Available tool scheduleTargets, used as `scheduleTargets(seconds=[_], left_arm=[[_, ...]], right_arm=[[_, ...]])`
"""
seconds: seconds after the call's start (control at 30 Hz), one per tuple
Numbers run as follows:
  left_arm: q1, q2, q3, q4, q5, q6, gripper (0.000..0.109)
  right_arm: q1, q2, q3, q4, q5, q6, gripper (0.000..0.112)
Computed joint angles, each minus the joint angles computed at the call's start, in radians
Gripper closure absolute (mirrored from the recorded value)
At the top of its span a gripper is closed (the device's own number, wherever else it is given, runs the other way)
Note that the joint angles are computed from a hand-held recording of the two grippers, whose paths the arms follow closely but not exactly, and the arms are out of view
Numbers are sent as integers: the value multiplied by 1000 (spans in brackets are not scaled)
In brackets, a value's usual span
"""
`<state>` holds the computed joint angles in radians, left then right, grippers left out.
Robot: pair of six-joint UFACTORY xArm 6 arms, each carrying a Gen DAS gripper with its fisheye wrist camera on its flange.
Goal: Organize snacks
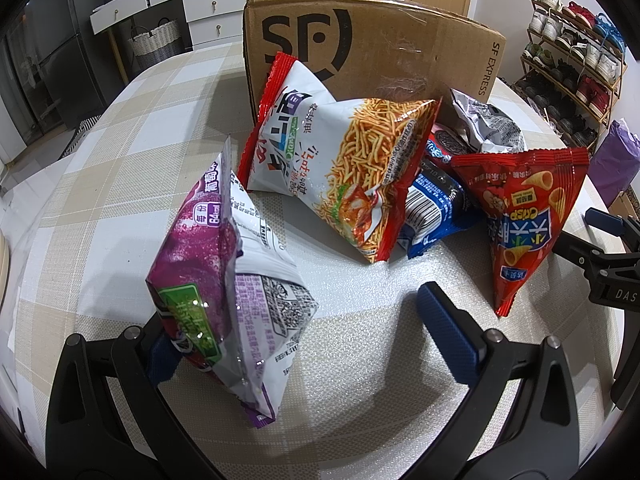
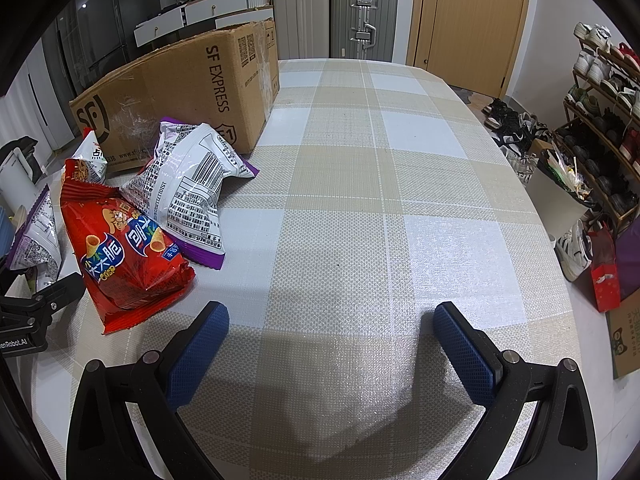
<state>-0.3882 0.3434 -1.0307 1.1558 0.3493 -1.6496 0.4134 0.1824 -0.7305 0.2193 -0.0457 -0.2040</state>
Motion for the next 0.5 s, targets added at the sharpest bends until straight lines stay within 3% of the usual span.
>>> scheduleTargets(seconds=[0.5], left_arm=[[0, 0, 0, 0, 0, 0, 6]], right_arm=[[1, 0, 0, 5, 0, -5, 10]])
